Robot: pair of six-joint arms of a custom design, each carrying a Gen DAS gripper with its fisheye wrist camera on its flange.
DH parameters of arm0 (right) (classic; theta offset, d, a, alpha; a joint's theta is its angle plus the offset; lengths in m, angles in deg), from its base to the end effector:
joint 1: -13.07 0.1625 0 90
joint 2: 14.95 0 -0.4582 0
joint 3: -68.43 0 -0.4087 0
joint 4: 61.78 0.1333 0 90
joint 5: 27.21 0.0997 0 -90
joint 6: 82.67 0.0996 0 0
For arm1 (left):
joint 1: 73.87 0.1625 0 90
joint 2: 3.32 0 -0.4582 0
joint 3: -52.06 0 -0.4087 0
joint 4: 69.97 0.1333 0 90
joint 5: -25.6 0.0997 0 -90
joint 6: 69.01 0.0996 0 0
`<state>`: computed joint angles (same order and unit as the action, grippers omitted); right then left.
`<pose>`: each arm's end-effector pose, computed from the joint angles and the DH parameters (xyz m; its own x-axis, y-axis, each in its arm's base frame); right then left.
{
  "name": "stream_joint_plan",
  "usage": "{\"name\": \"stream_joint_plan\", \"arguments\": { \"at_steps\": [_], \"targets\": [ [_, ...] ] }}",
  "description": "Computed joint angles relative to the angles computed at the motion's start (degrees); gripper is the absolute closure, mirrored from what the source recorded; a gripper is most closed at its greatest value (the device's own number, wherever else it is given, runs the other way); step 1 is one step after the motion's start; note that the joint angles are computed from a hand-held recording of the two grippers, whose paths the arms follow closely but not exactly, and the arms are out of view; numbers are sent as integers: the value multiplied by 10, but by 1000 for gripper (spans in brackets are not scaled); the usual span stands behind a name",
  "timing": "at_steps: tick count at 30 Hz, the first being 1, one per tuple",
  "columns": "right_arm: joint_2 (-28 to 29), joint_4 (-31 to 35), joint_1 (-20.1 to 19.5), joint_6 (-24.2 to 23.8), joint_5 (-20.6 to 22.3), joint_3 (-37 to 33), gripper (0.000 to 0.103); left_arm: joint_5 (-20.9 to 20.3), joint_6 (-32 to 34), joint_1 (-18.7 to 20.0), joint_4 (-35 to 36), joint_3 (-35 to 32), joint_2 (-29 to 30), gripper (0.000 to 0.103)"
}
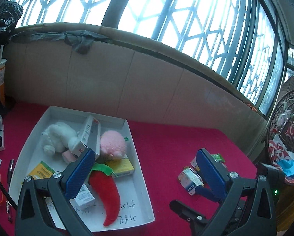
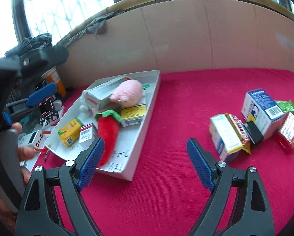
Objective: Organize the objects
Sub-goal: 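Open both tools to drop the two boxes into the tray, then move both tools back toward the remaining boxes on the table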
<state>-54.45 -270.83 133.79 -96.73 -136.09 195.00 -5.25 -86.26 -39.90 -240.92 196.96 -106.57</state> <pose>0.3469 -0.3859 0.0187 -0.7687 -0.5031 0.3949 -0.6392 0.6257 -0.4471 -0.1347 -0.3546 0.3605 -0.8946 -0.0122 -0.4466 0.3942 0.4490 -0.8019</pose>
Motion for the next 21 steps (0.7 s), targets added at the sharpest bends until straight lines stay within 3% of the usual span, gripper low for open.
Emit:
{"name": "stream_joint_plan", "arguments": {
  "at_steps": [11,14,18,21],
  "targets": [
    [-84,-84,-78,28,-56,65,17,-65,-21,10,46,-3,80,0],
    [-109,-97,-103,26,-74,80,17,-84,-29,15,60,-7,107,0],
    [-138,-96,-135,7,-63,94,17,-111,-51,29,76,-16,144,0],
    [-140,-95,-144,0,-86,88,17,-128,-58,48,66,-35,186,0]
  ]
}}
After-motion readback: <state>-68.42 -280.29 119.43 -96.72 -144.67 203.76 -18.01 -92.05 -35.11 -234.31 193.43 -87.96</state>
